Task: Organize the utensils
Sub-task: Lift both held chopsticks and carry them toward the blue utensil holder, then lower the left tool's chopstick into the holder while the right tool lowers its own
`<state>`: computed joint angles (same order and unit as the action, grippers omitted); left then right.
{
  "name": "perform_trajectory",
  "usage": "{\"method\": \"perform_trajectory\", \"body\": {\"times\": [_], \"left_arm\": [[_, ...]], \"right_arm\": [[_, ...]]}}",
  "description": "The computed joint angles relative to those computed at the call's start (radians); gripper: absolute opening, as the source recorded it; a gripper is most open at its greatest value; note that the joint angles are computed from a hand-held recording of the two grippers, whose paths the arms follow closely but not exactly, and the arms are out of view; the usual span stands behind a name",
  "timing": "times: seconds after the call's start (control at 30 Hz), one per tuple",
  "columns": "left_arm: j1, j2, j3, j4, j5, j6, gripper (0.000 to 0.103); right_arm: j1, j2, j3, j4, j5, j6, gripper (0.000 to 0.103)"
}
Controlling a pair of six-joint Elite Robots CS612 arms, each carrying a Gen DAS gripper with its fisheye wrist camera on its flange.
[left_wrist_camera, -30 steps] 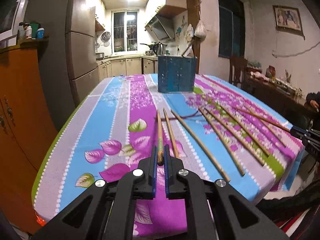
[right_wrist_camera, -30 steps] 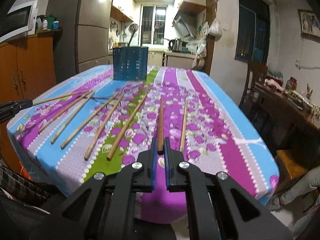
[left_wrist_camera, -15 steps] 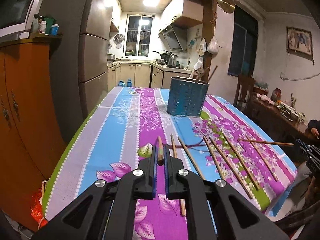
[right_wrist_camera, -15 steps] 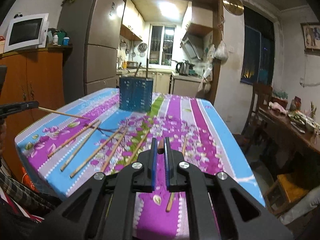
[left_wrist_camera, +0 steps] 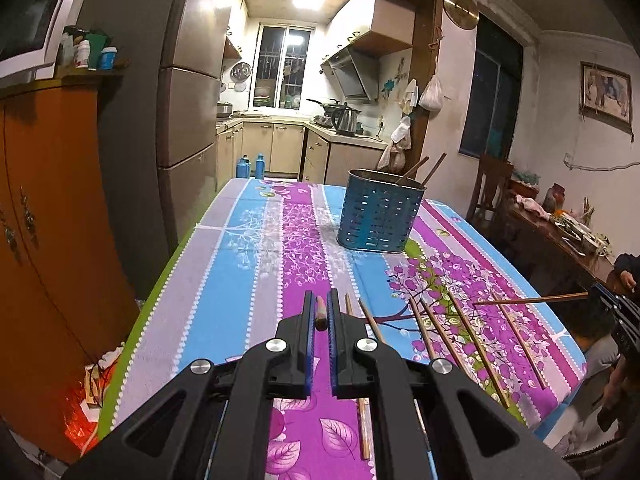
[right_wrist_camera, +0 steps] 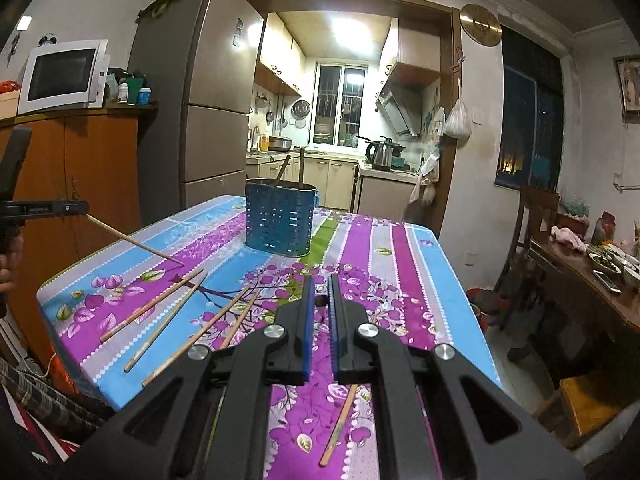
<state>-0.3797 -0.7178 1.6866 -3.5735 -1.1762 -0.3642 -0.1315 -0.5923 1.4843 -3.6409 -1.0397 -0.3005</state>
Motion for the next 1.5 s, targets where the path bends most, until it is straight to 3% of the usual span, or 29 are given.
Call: {"method": "perform_trajectory", "body": {"times": [0.33,0.7,1.27,1.5], "left_arm": [[0.010,-0.007,-0.025,-0.001,-0.018,0.017,0.007],[0.017,-0.018,-0.070,-0.010,-0.033,0.065,0.007],[0.043,-0.017,-0.143,0.041,-0.106,0.086,0.007],[0.057,0.001,-0.236,0.062,-0.118,0.130,0.007]], "right_arm": [[-0.001,0.008,-0.048,-0.023,0.025,0.039,0.005],[-0.003,0.022,-0.141,0.084,0.087,0.045,0.005],[0.006,0.021,-0.233,0.163,0.098,0.004,0.005],[0.018,0.038,-0.319,0.187,0.100,0.008,0.005]]}}
